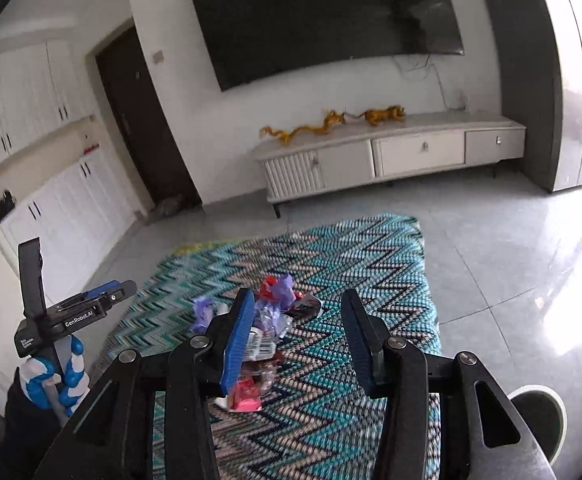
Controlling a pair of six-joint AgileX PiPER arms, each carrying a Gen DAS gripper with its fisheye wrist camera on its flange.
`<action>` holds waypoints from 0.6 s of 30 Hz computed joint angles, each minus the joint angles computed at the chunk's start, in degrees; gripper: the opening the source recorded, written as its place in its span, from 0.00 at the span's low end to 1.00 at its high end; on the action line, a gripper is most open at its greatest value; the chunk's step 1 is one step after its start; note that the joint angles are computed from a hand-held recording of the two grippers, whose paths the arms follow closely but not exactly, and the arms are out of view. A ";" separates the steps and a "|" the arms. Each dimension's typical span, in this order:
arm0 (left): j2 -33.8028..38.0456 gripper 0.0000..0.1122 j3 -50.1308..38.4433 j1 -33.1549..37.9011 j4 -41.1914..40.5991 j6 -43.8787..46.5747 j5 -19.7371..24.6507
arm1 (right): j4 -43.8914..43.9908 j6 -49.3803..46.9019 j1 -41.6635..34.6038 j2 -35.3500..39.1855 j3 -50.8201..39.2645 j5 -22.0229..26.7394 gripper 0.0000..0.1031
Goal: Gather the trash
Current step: 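Move both tools back to the purple and white wrappers on the blanket, then grasp purple wrappers with the left tool while the right tool grasps a red wrapper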
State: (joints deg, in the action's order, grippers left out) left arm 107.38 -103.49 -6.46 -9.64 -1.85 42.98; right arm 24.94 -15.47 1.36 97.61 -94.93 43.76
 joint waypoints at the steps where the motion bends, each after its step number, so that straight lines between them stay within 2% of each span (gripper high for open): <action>1: 2.31 0.43 -1.41 0.28 -0.90 0.26 0.80 | -0.77 0.29 0.52 1.58 -0.96 0.17 0.44; 6: 10.33 0.40 -6.94 0.77 -3.65 1.40 3.49 | -5.49 0.65 2.81 14.71 -11.81 2.97 0.41; 8: 12.28 0.40 -8.51 0.65 -4.07 1.58 4.14 | -4.49 -0.58 2.91 20.98 -18.30 5.69 0.40; 13: 18.13 0.35 -13.95 0.14 -5.05 1.98 6.51 | -0.30 -3.08 3.28 29.06 -28.04 9.32 0.40; 18: 18.87 0.32 -12.75 0.27 -8.59 4.65 4.21 | 0.48 -2.87 4.47 36.06 -38.62 12.88 0.39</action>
